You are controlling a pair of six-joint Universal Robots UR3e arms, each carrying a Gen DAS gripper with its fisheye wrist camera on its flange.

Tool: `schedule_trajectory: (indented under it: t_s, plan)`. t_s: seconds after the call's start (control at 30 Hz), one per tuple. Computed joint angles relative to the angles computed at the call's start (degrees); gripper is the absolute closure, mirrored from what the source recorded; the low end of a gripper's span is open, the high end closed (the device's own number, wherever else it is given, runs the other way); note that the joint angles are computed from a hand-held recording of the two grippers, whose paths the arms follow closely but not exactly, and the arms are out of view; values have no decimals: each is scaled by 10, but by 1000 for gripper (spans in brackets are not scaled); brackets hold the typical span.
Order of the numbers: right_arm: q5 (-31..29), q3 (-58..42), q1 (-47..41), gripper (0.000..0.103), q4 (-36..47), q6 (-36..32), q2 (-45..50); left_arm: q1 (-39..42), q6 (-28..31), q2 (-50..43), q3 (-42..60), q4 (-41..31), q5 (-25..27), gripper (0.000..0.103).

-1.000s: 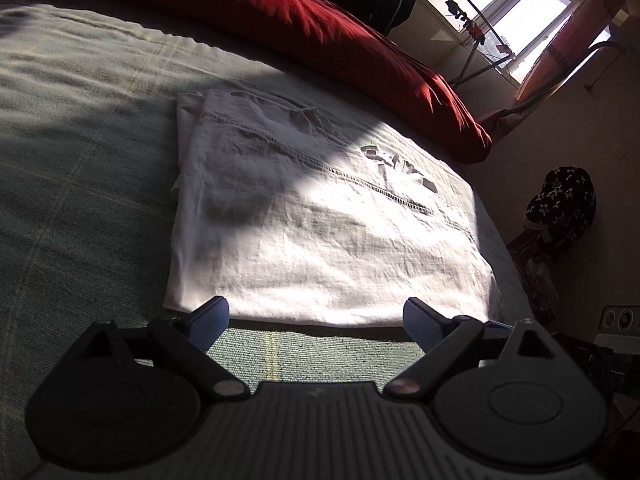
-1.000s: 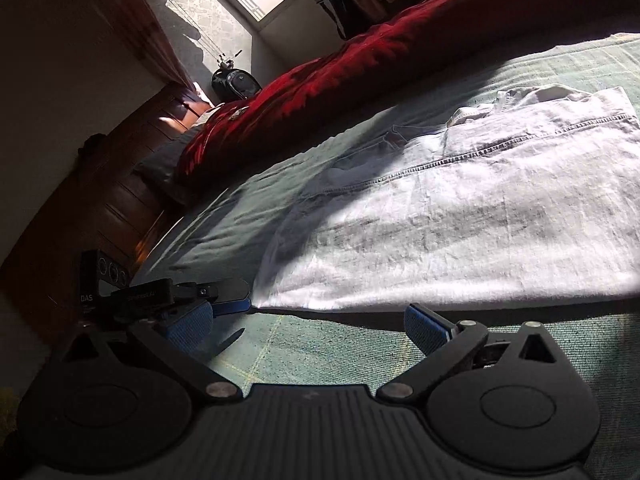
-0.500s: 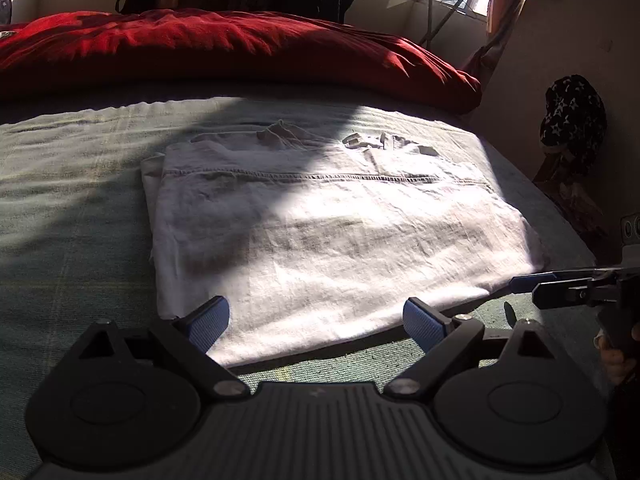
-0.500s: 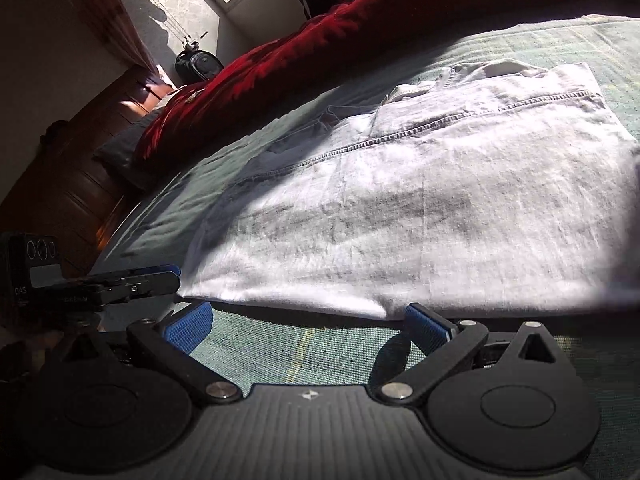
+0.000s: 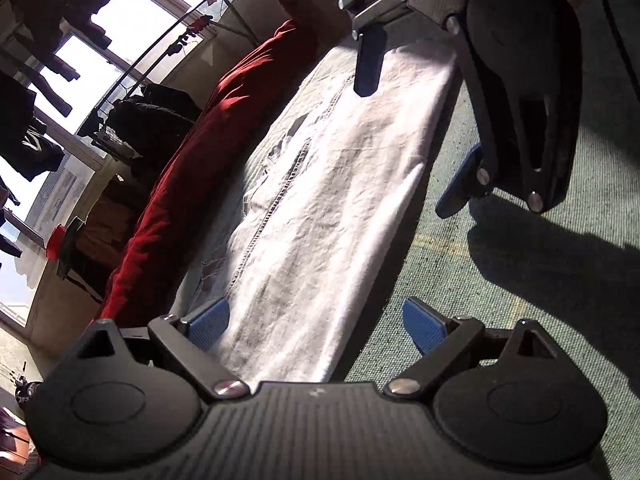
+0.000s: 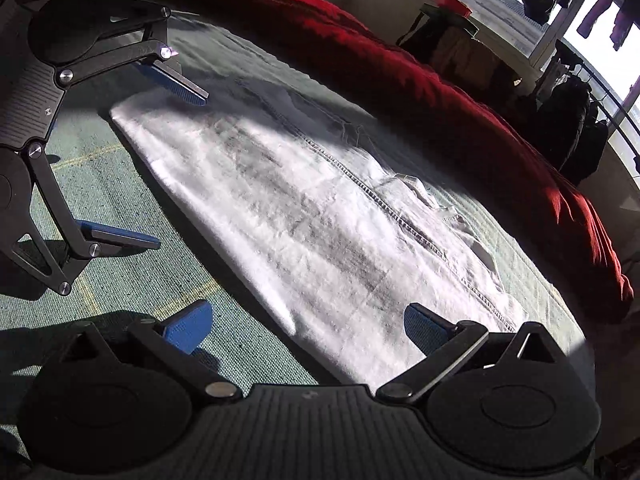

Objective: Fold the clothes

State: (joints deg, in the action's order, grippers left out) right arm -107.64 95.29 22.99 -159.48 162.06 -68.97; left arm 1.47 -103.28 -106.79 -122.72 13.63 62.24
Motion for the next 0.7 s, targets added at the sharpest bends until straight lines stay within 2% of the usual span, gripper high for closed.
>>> schedule_trajectory:
  t_s: [0.17, 0.27, 0.37, 0.53, 0.7]
  plan:
    - [-35, -85, 19, 0, 1, -80, 82, -30, -1, -50, 46, 32, 25, 9]
    - [-35, -118, 14, 0, 1, -100, 110, -51, 0, -89, 85, 51, 48, 7]
    - [-46, -129, 10, 0, -14, -123, 127, -56, -3, -105, 116, 40, 56, 7]
    - [-69, -30, -28, 0, -68, -150, 73, -24, 26, -111, 101, 76, 54, 7]
    - [-88, 70, -78, 0, -115, -178, 12, 13, 6, -121, 125, 69, 70, 7]
